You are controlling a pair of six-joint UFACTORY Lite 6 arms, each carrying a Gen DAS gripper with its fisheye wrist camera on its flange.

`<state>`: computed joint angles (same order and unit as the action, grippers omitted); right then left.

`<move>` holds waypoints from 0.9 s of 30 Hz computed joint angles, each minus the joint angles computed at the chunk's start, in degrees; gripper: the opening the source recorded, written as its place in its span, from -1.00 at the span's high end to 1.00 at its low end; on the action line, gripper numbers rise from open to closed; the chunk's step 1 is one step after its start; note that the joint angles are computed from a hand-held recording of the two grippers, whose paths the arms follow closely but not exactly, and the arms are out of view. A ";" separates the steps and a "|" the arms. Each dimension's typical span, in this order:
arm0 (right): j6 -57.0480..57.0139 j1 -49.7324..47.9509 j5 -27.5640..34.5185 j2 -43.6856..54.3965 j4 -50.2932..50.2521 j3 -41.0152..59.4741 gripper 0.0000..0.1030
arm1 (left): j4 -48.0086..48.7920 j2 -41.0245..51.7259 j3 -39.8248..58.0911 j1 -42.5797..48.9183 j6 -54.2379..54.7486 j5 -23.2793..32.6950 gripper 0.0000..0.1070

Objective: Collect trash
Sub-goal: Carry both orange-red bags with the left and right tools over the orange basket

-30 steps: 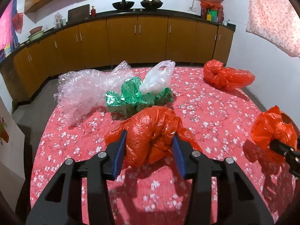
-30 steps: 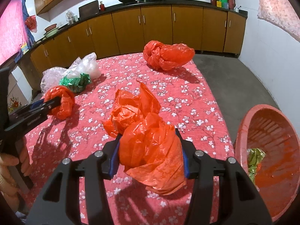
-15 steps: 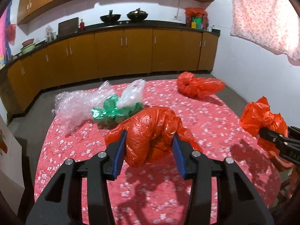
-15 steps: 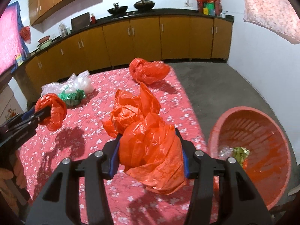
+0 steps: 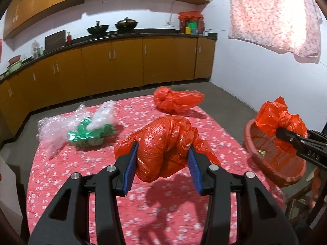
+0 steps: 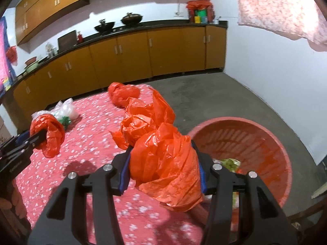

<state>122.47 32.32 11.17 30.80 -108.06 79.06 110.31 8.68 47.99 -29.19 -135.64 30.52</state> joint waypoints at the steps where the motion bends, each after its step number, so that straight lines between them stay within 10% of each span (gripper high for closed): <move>1: 1.65 -0.52 0.25 -0.64 -1.59 -0.92 0.03 | -0.07 0.60 0.67 -0.57 0.05 0.03 0.14; 27: 16.14 -14.09 6.62 -8.59 -14.25 -14.30 0.02 | -6.77 23.78 31.01 -12.55 8.41 -5.75 0.14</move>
<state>138.61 18.23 17.79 22.21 -122.31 64.76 103.54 32.46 78.99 -41.74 -127.23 24.77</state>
